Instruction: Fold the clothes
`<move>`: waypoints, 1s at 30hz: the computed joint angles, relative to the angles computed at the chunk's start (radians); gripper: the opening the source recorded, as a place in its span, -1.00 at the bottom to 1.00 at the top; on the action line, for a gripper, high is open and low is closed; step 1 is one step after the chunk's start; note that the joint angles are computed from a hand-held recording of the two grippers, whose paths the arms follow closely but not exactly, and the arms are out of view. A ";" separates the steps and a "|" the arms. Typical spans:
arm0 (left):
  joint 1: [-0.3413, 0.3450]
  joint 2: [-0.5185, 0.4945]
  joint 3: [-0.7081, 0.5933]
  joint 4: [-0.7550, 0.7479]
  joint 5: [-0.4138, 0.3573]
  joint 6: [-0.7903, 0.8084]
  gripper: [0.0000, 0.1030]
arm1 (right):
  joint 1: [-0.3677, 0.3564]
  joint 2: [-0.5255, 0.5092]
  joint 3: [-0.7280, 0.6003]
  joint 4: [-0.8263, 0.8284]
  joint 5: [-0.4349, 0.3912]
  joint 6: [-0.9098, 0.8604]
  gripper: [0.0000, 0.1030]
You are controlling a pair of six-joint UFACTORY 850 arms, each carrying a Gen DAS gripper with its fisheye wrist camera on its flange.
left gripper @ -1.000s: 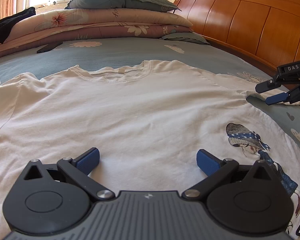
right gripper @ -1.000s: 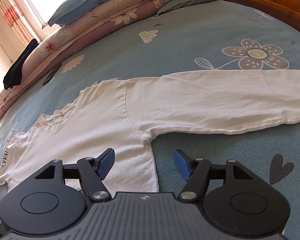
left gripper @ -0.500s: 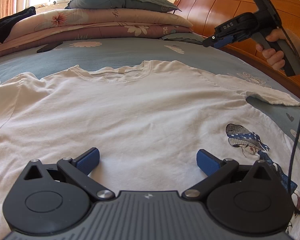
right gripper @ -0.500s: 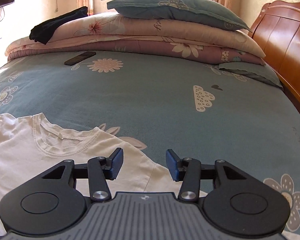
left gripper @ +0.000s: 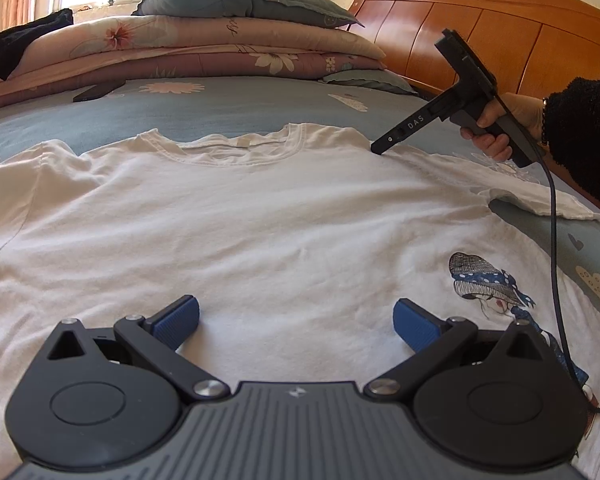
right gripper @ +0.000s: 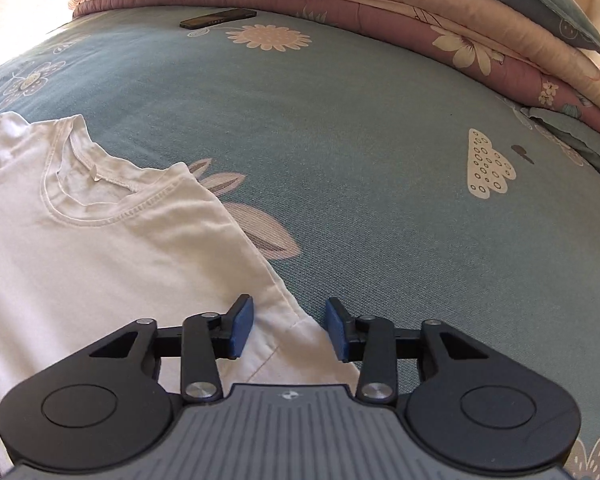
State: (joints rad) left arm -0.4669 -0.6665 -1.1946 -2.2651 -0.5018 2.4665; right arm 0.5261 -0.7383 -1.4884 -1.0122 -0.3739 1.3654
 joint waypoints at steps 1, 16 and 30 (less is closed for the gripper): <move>0.000 0.000 0.000 0.001 -0.001 -0.002 0.99 | 0.008 -0.003 -0.004 -0.014 -0.019 0.002 -0.58; 0.004 0.000 0.001 0.010 -0.009 -0.015 0.99 | 0.060 -0.041 -0.057 -0.161 -0.226 0.212 -0.67; 0.004 -0.001 -0.001 0.011 -0.010 -0.017 0.99 | 0.071 -0.105 -0.157 -0.030 -0.151 0.242 -0.28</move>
